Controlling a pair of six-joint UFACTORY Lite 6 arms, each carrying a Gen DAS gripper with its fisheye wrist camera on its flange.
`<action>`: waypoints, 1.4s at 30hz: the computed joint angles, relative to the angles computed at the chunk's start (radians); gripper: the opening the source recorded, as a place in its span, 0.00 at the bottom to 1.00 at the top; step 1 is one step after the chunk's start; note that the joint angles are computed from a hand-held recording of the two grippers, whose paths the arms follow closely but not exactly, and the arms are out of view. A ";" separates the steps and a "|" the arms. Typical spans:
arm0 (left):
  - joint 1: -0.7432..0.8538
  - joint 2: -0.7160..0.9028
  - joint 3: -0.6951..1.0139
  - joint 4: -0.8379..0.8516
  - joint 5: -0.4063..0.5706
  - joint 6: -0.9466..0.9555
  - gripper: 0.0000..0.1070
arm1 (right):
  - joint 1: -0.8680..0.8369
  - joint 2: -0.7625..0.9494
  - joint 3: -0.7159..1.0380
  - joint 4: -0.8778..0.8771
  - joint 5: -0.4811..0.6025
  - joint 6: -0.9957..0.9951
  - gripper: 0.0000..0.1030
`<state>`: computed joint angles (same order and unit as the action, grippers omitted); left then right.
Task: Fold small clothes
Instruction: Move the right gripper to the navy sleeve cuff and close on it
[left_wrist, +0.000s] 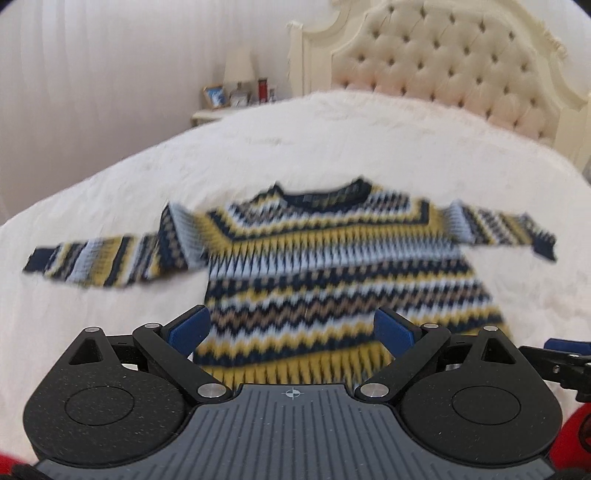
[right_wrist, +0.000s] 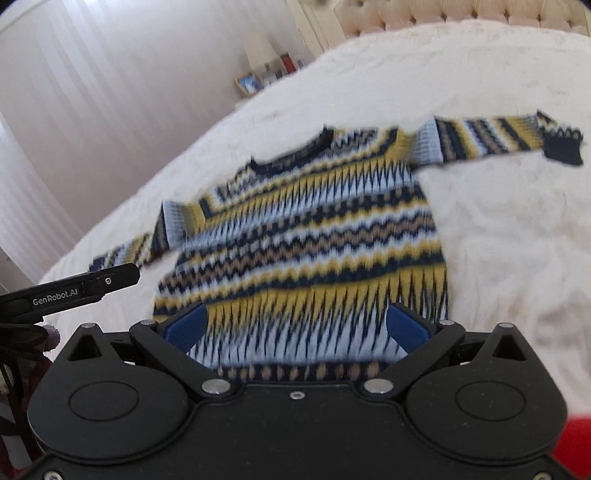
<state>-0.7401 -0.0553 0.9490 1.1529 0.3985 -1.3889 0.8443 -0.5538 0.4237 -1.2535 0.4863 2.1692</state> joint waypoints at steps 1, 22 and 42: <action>0.026 0.011 0.023 0.000 -0.038 0.008 0.90 | -0.040 -0.007 0.008 0.014 -0.024 -0.041 0.99; 0.192 0.655 0.684 -0.178 -0.134 0.340 0.90 | -0.690 0.399 0.305 0.092 -0.111 -0.666 0.92; 0.283 1.043 1.062 -0.810 -0.058 0.967 0.90 | -0.784 1.456 1.426 -0.019 -0.221 -0.815 0.63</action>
<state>-0.4571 0.9880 2.0114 0.3425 0.3408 -0.4219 0.0601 0.9026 1.8493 -1.2727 0.2655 1.3544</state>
